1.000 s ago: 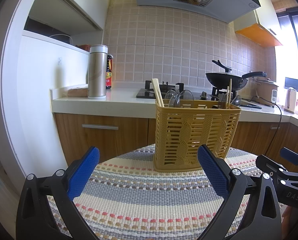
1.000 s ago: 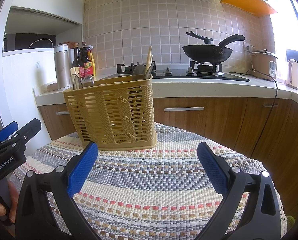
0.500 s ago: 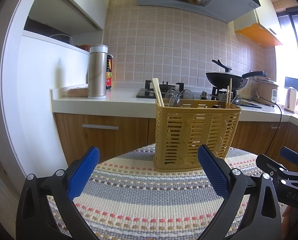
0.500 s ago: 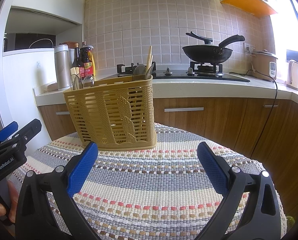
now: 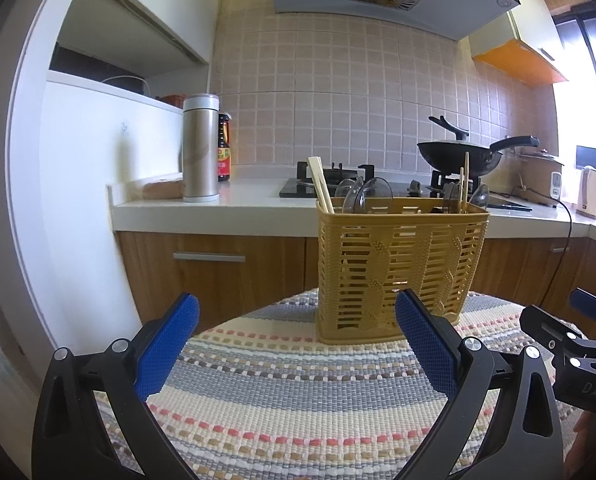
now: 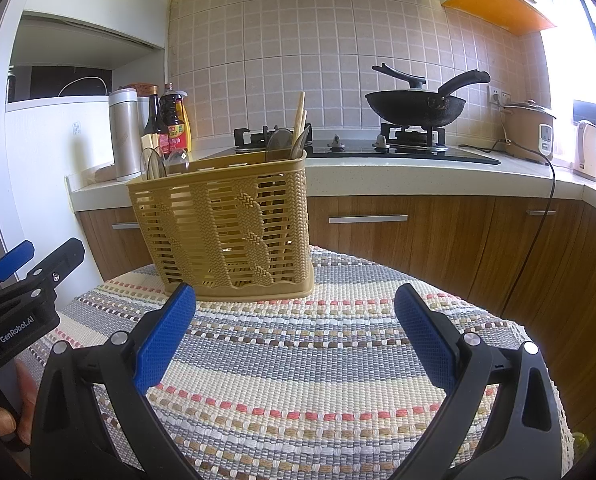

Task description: Organize utensils

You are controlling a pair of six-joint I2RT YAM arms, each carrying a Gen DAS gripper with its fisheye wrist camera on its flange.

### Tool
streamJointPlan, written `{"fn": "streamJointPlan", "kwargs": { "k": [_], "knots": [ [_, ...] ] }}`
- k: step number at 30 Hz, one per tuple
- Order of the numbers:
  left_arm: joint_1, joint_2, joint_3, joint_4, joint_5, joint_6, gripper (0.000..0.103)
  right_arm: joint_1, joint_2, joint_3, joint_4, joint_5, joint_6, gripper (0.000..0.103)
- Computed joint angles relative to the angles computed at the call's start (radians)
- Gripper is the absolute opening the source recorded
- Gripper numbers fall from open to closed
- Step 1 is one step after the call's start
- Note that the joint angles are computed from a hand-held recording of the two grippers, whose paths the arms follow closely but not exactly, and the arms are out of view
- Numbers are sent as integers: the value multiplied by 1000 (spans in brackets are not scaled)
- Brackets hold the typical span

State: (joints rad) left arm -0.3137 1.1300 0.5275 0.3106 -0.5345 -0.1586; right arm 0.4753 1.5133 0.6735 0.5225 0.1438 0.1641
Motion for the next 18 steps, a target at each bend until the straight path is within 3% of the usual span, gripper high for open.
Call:
{"fn": "streamJointPlan", "kwargs": {
  "k": [18],
  "knots": [
    [-31, -4, -12, 30, -58, 33, 96, 0, 4, 3, -2, -3, -7, 95]
  ]
}}
